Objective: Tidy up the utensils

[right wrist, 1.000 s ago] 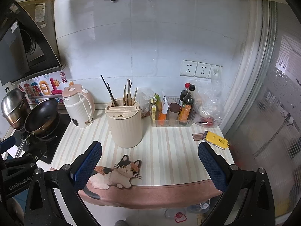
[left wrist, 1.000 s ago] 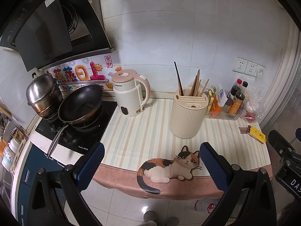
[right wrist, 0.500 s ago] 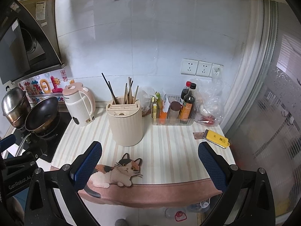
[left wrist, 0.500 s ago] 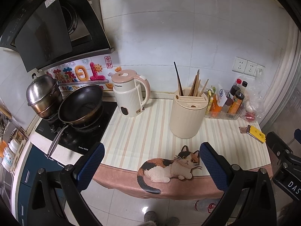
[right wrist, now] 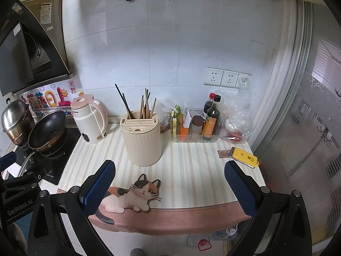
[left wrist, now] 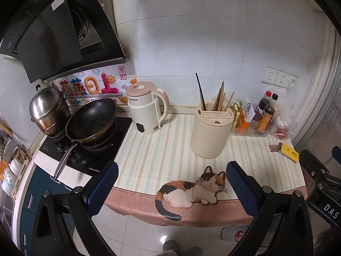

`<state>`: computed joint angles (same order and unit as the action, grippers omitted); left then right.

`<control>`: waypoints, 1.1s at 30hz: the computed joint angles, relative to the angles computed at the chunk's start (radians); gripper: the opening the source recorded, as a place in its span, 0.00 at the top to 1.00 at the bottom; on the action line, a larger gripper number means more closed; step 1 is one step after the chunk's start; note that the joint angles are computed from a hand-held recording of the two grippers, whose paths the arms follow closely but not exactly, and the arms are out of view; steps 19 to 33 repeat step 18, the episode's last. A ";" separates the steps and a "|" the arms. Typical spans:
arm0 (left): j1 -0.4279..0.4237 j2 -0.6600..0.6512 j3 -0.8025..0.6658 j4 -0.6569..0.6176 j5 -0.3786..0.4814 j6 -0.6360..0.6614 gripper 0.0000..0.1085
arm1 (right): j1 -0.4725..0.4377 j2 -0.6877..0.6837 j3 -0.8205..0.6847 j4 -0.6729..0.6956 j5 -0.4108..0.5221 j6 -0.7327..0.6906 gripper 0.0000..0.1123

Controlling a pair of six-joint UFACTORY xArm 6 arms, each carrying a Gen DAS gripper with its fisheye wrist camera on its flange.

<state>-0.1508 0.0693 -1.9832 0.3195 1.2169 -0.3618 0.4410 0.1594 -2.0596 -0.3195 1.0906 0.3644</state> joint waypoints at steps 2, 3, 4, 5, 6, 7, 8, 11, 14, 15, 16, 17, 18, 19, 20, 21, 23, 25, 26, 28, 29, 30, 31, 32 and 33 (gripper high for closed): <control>-0.001 0.003 -0.006 -0.001 0.003 0.000 0.05 | 0.001 0.004 -0.008 0.000 0.005 0.001 0.08; -0.002 0.002 -0.005 0.002 0.002 -0.002 0.05 | 0.001 0.000 -0.004 0.001 0.003 0.003 0.08; -0.002 0.002 -0.005 0.004 0.002 -0.004 0.05 | 0.001 0.004 -0.010 0.001 0.006 0.002 0.08; -0.003 0.002 -0.006 0.003 0.003 -0.004 0.05 | 0.003 0.004 -0.014 -0.002 0.011 0.006 0.08; -0.003 0.001 -0.006 0.003 0.003 -0.004 0.05 | 0.003 0.001 -0.011 -0.001 0.010 0.007 0.08; -0.004 0.002 -0.006 0.006 0.004 -0.005 0.05 | 0.002 0.002 -0.011 0.001 0.009 0.004 0.08; -0.005 0.002 -0.007 0.006 0.004 -0.006 0.05 | 0.003 0.003 -0.015 0.001 0.013 0.005 0.08; -0.005 0.005 -0.014 0.005 0.011 -0.004 0.05 | 0.003 0.001 -0.012 0.003 0.011 0.005 0.08; -0.008 0.008 -0.021 0.001 0.015 -0.004 0.05 | 0.005 0.011 -0.033 0.010 0.027 0.008 0.08; -0.007 0.006 -0.020 -0.001 0.013 -0.002 0.05 | 0.005 0.010 -0.034 0.011 0.029 0.008 0.08; -0.008 0.006 -0.019 0.003 0.012 -0.005 0.05 | 0.006 0.012 -0.036 0.007 0.030 0.010 0.08; -0.010 0.008 -0.021 0.005 0.013 -0.006 0.05 | 0.007 0.013 -0.037 0.007 0.031 0.009 0.08; -0.011 0.008 -0.023 0.003 0.013 -0.006 0.05 | 0.006 0.012 -0.038 0.009 0.033 0.008 0.08; -0.011 0.008 -0.023 0.003 0.013 -0.006 0.05 | 0.006 0.012 -0.038 0.009 0.033 0.008 0.08; -0.011 0.008 -0.023 0.003 0.013 -0.006 0.05 | 0.006 0.012 -0.038 0.009 0.033 0.008 0.08; -0.011 0.008 -0.023 0.003 0.013 -0.006 0.05 | 0.006 0.012 -0.038 0.009 0.033 0.008 0.08; -0.011 0.008 -0.023 0.003 0.013 -0.006 0.05 | 0.006 0.012 -0.038 0.009 0.033 0.008 0.08; -0.011 0.008 -0.023 0.003 0.013 -0.006 0.05 | 0.006 0.012 -0.038 0.009 0.033 0.008 0.08; -0.011 0.008 -0.023 0.003 0.013 -0.006 0.05 | 0.006 0.012 -0.038 0.009 0.033 0.008 0.08; -0.011 0.008 -0.023 0.003 0.013 -0.006 0.05 | 0.006 0.012 -0.038 0.009 0.033 0.008 0.08; -0.011 0.008 -0.023 0.003 0.013 -0.006 0.05 | 0.006 0.012 -0.038 0.009 0.033 0.008 0.08; -0.011 0.008 -0.023 0.003 0.013 -0.006 0.05 | 0.006 0.012 -0.038 0.009 0.033 0.008 0.08; -0.011 0.008 -0.023 0.003 0.013 -0.006 0.05 | 0.006 0.012 -0.038 0.009 0.033 0.008 0.08; -0.011 0.008 -0.023 0.003 0.013 -0.006 0.05 | 0.006 0.012 -0.038 0.009 0.033 0.008 0.08; -0.011 0.008 -0.023 0.003 0.013 -0.006 0.05 | 0.006 0.012 -0.038 0.009 0.033 0.008 0.08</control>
